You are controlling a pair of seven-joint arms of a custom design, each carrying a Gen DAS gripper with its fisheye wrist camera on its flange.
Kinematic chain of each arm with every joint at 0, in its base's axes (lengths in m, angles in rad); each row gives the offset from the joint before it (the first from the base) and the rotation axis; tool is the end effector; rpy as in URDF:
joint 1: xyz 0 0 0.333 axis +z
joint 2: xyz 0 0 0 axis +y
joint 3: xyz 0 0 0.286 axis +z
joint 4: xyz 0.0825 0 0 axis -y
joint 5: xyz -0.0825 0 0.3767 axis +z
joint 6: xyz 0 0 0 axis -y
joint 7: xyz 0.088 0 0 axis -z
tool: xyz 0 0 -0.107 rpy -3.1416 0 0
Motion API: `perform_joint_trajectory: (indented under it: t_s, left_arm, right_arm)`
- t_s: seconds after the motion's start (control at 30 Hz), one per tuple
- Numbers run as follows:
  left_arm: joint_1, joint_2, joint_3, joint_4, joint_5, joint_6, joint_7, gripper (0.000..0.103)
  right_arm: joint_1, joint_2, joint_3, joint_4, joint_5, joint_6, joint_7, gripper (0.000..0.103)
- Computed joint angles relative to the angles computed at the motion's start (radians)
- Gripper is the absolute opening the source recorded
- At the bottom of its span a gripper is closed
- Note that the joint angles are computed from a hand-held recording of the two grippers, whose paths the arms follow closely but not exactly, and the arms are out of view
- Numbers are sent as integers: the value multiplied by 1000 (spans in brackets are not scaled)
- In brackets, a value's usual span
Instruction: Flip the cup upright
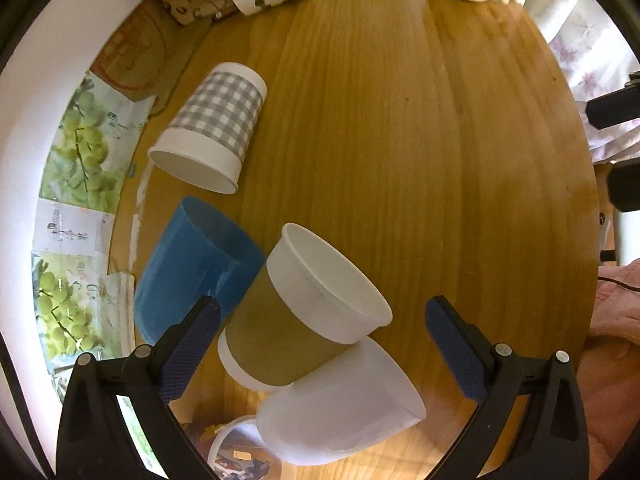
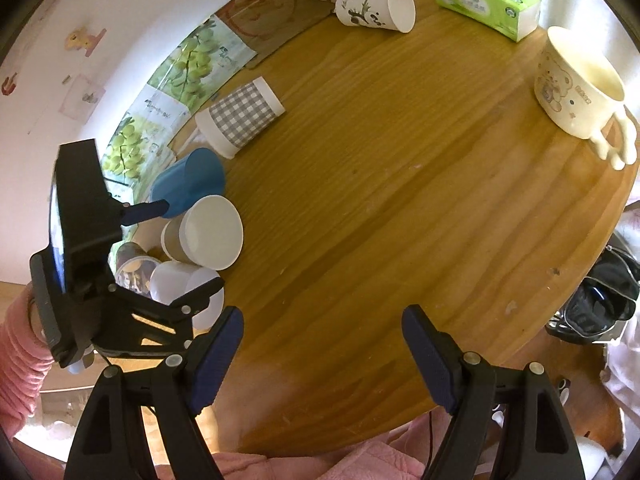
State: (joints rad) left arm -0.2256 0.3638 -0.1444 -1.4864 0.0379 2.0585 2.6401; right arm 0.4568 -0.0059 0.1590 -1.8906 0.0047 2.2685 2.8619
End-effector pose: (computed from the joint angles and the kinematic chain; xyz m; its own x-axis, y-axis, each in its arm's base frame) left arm 0.6313 -0.2289 0.4619 -0.9742 -0.1397 -0.1775 -0.1207 0.9861 -0.1141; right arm 0.4784 0.3389 0.5153 -0.5699 -0.7383 -0.3608 -0.7634 0.6381 -0.0999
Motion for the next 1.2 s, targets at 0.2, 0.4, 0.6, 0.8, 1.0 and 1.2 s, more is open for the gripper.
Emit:
perform_joint_trajectory:
  t_s: [0.2,0.4,0.6,0.8,1.0,1.2]
  left_arm:
    - [-28,54,14,64,54,-44,-50,95]
    - [-47,92,23,102,91,-56,-91,89]
    - [-69,114,28,126,122,-67,-126,88]
    - [-110,198,33,265,142,-182,-186,87]
    - [-144,250,38,374,147,-242,-246,87]
    - [-192,313,52,505,164,-338,-367,86]
  right_arm:
    - [-3,0,-3,6,4,-19,4,82]
    - [-4,6,-2,16,2,-30,0,82]
    - [-1,-2,1,10,-1,-34,5,82]
    - [5,-28,1,-20,-1,-11,8,82]
    - [5,-66,-6,-66,8,33,-32,82]
    - [-4,-114,-30,-116,49,76,-137,82]
